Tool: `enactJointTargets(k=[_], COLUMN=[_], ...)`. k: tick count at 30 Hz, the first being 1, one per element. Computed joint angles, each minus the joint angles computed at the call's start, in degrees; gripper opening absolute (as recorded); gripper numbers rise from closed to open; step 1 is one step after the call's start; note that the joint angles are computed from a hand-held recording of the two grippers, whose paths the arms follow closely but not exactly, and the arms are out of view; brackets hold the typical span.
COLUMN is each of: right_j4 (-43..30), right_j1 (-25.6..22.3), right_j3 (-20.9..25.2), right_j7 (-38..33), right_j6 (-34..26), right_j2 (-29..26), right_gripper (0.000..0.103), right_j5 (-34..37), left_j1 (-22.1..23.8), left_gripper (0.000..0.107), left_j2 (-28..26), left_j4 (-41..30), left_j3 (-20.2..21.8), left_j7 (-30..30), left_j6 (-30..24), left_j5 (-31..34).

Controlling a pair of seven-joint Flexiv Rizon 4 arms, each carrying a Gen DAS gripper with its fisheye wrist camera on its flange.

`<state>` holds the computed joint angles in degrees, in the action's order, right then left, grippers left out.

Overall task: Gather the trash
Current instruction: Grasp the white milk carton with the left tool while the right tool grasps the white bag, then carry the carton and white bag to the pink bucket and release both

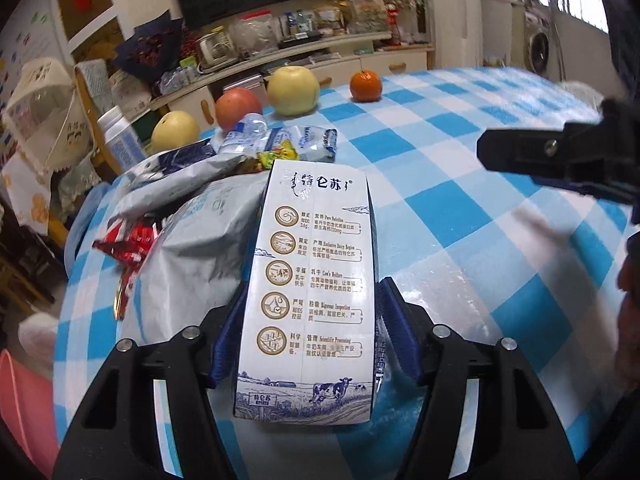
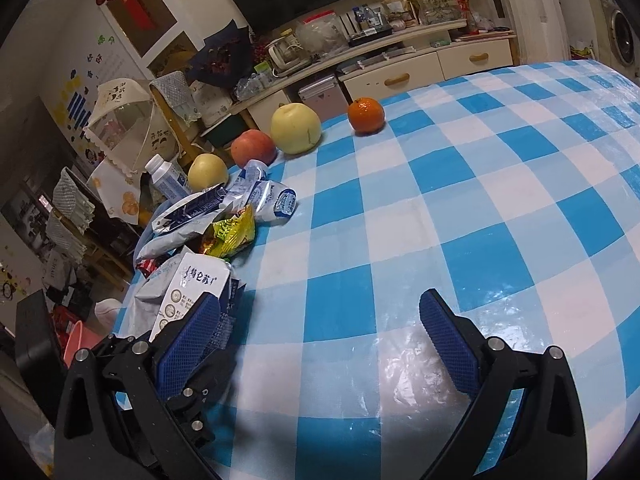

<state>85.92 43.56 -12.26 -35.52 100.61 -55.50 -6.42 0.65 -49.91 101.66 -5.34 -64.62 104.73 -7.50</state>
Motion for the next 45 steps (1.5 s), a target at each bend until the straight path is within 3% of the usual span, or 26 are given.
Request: enactJointTargets(k=[7,12,17,23,30,34,42,45], right_j4=[-3.2,-6.9,-10.4,-14.9,-20.5,-23.6,-29.9,-32.4], right_j1=[-4.2,-6.9,-6.4,-7.1,-9.8,-10.9,-9.3,-8.5], right_j3=[6.9,12.6,14.0,18.4,27.6,32.9,35.9,36.5], right_j7=[-2.2,-4.4,-6.4,-10.4,-16.9,-21.3,-26.2,-28.0], right_j6=[-0.4,-2.0,-4.8,-7.5,-10.4,-13.4,-18.5,-20.0], right_j2=[-1.2,-3.0,-4.6,-7.0,-10.7,-12.6,-15.5,-16.6], right_gripper=[0.098,0.098,0.098,0.098,0.097,0.084,0.084,0.073], right_j5=[-2.9,-6.0,-8.5,-11.2,-11.8,-10.4,-5.3,-3.5], left_j1=[18.8,33.6,44.5,52.2,56.3,57.0,55.8,55.9], left_gripper=[0.065,0.065,0.065,0.065,0.065,0.065,0.065,0.065], left_j2=[2.6,-0.5,-5.1,-8.7,-10.6,-10.5,-8.3,-8.1], left_j4=[7.6,10.1,11.6,12.9,12.7,12.2,11.4,11.3], left_j3=[-17.5,-31.7,-42.1,-49.5,-51.2,-50.0,-45.6,-45.0], left_j7=[-4.5,-7.9,-9.3,-8.1,-7.6,-8.4,-9.4,-9.3], left_j6=[3.4,2.5,1.8,1.2,1.9,2.3,2.7,2.9], left_j5=[7.4,13.4,17.8,20.4,20.8,20.2,19.8,20.1])
